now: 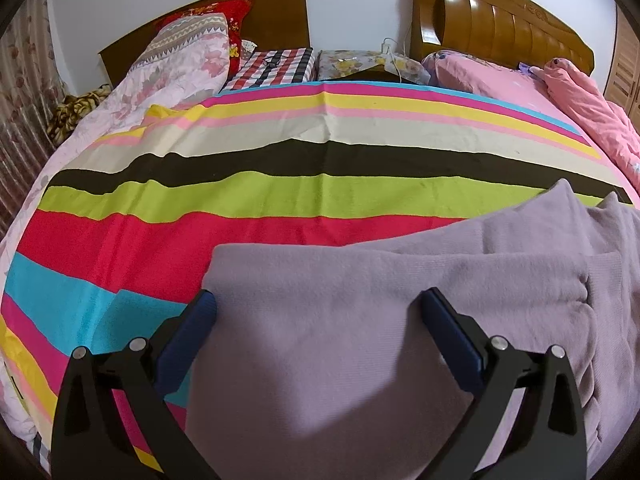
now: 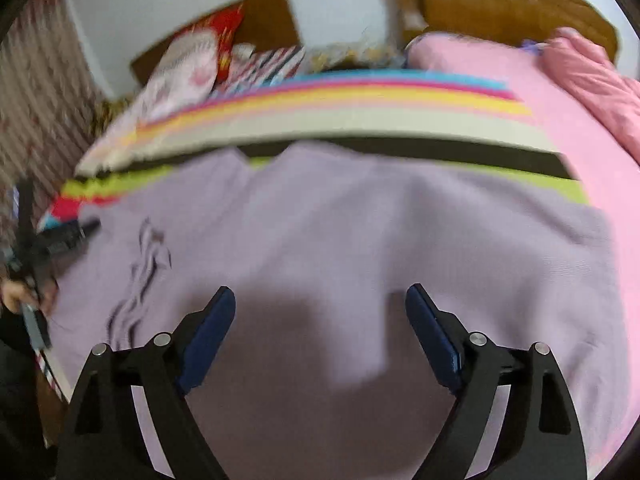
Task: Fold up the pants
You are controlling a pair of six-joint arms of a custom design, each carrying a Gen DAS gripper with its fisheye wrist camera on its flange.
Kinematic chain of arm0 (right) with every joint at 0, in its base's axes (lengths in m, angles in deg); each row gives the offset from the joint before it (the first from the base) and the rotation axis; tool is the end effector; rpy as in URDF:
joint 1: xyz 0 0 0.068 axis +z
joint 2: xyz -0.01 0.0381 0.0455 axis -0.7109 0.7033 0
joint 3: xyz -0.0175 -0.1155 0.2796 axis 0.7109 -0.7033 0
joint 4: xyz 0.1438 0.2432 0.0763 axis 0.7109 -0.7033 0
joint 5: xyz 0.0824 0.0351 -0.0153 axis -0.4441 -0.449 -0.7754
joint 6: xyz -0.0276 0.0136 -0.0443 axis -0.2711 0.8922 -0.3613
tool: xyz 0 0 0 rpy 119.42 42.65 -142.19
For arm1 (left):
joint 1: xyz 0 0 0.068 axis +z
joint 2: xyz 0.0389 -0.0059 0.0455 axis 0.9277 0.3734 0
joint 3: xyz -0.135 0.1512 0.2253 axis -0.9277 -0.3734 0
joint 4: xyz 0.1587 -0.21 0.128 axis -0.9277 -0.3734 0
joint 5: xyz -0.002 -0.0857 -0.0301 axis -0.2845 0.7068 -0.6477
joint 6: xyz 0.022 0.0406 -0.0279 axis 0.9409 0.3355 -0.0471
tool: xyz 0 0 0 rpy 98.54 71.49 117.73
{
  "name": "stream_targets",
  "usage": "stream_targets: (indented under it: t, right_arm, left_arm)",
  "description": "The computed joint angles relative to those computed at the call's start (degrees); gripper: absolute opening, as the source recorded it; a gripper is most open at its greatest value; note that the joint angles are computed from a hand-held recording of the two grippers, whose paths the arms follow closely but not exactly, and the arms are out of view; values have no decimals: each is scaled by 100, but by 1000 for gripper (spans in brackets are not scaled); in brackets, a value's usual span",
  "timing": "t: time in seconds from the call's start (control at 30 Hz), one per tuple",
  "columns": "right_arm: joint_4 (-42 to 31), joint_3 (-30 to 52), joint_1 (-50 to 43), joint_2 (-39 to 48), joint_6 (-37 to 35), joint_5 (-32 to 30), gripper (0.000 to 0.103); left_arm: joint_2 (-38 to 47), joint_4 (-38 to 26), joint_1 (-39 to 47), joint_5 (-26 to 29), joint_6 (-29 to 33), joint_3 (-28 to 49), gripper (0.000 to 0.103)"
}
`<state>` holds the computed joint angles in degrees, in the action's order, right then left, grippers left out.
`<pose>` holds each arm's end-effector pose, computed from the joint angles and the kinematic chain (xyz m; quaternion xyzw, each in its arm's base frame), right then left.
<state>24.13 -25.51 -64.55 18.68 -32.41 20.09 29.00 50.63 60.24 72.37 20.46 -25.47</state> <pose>0.3113 -0.0870 0.1837 -0.1080 0.9166 0.1801 0.3402 0.2774 -0.0293 0.1834 -0.0628 0.9412 0.0645 0.3258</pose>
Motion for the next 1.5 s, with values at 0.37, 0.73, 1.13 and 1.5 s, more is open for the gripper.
stream_targets:
  t: [0.37,0.73,1.13,1.5]
  right_arm:
    - [-2660,1144,-3821,1342,-1783,-2089,84]
    - [22,-62,-3061,269,338,-940,76]
    - [533,-1396,-1103,-1538,-37,-28,90]
    - [936,-1590,-855,-669,-1292,540,92]
  left_arm:
    - [15,-33,-146,-276,-63,14,102]
    - [150,79,-1210,-2265,81,-22,102]
    - [22,7,-1074,-1967,101,-7,102]
    - [-116,-19,-680,-1159,0,-50,102]
